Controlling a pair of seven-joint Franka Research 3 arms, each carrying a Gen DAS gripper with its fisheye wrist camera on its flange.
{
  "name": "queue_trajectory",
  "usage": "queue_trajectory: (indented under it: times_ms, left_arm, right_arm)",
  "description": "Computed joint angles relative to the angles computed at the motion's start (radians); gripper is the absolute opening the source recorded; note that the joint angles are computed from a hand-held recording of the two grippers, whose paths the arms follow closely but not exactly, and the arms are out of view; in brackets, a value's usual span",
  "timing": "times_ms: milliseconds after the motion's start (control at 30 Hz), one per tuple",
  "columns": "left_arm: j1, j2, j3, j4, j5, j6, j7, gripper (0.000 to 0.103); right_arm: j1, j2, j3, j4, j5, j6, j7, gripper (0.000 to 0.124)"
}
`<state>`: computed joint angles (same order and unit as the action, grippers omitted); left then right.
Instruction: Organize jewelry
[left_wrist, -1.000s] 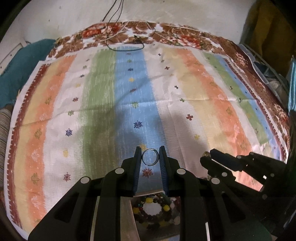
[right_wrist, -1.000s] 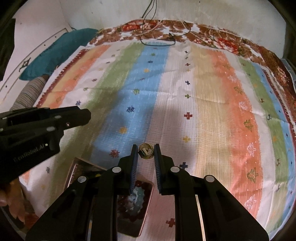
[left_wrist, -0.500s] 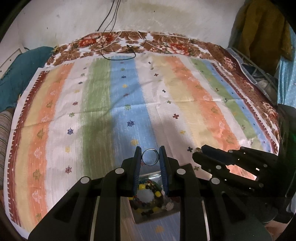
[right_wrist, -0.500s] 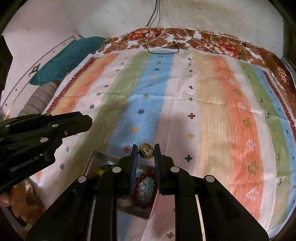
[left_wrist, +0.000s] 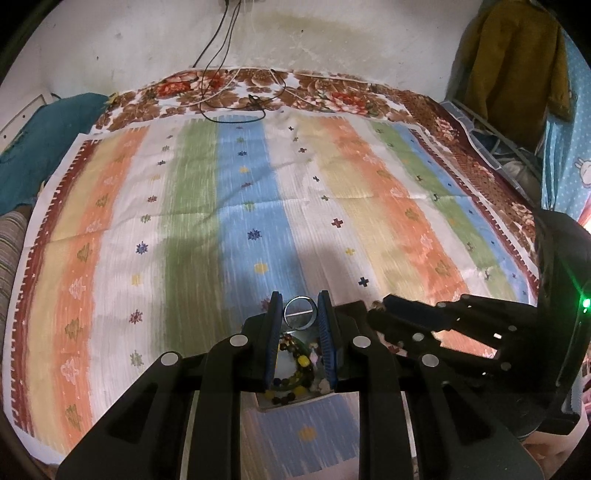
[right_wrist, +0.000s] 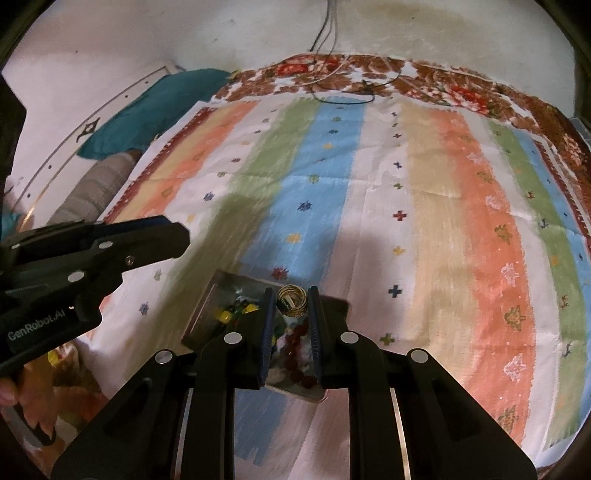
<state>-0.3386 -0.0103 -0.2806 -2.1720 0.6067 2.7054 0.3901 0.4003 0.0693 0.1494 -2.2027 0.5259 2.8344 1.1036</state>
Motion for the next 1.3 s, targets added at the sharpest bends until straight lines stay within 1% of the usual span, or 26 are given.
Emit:
queue_trajectory:
  times_ms: [67,133,167,233,267,333,367,433,600,667,700,767,867,900,933,1000,1100,1300]
  left_arm:
    - [-0.002,-0.005,-0.002,-0.005,0.004,-0.008,-0.017,0.021]
    - [-0.002,-0.01,-0.003,-0.01,0.003,-0.011,-0.03,0.031]
    - [-0.002,-0.014,-0.003,-0.014,0.003,-0.009,-0.035,0.032]
    - [0.001,-0.03,-0.003,-0.029,0.002,-0.005,-0.049,0.04]
    - [0.002,-0.036,-0.004,-0.036,0.001,-0.003,-0.053,0.042]
    - [0.006,-0.056,-0.006,-0.056,0.001,0.004,-0.065,0.049]
    - [0.008,-0.066,-0.008,-0.065,0.004,0.008,-0.072,0.051]
    - [0.012,-0.084,-0.013,-0.085,0.006,0.019,-0.083,0.06]
    - [0.011,-0.115,-0.031,-0.12,0.007,0.021,-0.092,0.071]
    - [0.009,-0.125,-0.038,-0.129,0.007,0.018,-0.089,0.075]
    - [0.008,-0.13,-0.041,-0.134,0.008,0.016,-0.087,0.077]
    - [0.01,-0.144,-0.052,-0.144,0.028,0.002,-0.102,0.079]
    - [0.009,-0.156,-0.067,-0.15,0.057,-0.032,-0.123,0.087]
    - [0.007,-0.16,-0.071,-0.153,0.067,-0.044,-0.128,0.091]
    - [0.004,-0.16,-0.075,-0.153,0.074,-0.055,-0.124,0.095]
    - [-0.005,-0.161,-0.078,-0.153,0.078,-0.069,-0.114,0.097]
    - [-0.018,-0.163,-0.082,-0.154,0.079,-0.086,-0.103,0.097]
    - [-0.032,-0.176,-0.091,-0.165,0.094,-0.102,-0.115,0.097]
  right_arm:
    - [0.005,-0.005,-0.002,-0.009,-0.025,0.007,0.016,0.02]
    - [0.006,-0.011,-0.002,-0.018,-0.037,0.012,0.023,0.032]
    - [0.005,-0.015,-0.003,-0.023,-0.037,0.015,0.023,0.037]
    - [0.005,-0.026,-0.003,-0.035,-0.035,0.022,0.02,0.038]
    - [0.005,-0.034,-0.005,-0.044,-0.041,0.028,0.023,0.04]
    - [0.005,-0.052,-0.007,-0.065,-0.046,0.044,0.025,0.043]
    - [0.005,-0.057,-0.008,-0.07,-0.04,0.047,0.018,0.044]
    - [0.006,-0.074,-0.01,-0.085,-0.013,0.051,-0.004,0.047]
    - [0.015,-0.116,-0.018,-0.126,0.048,0.069,-0.058,0.061]
    - [0.021,-0.134,-0.022,-0.142,0.066,0.072,-0.08,0.063]
    - [0.024,-0.142,-0.025,-0.15,0.077,0.074,-0.093,0.066]
    - [0.034,-0.161,-0.034,-0.166,0.121,0.078,-0.13,0.07]
    - [0.042,-0.184,-0.044,-0.189,0.152,0.08,-0.161,0.078]
    - [0.043,-0.19,-0.045,-0.197,0.155,0.082,-0.164,0.081]
    - [0.046,-0.198,-0.048,-0.206,0.163,0.086,-0.173,0.081]
    - [0.054,-0.214,-0.056,-0.222,0.186,0.088,-0.195,0.086]
    - [0.064,-0.232,-0.065,-0.241,0.209,0.096,-0.222,0.09]
    - [0.091,-0.267,-0.088,-0.271,0.28,0.1,-0.293,0.095]
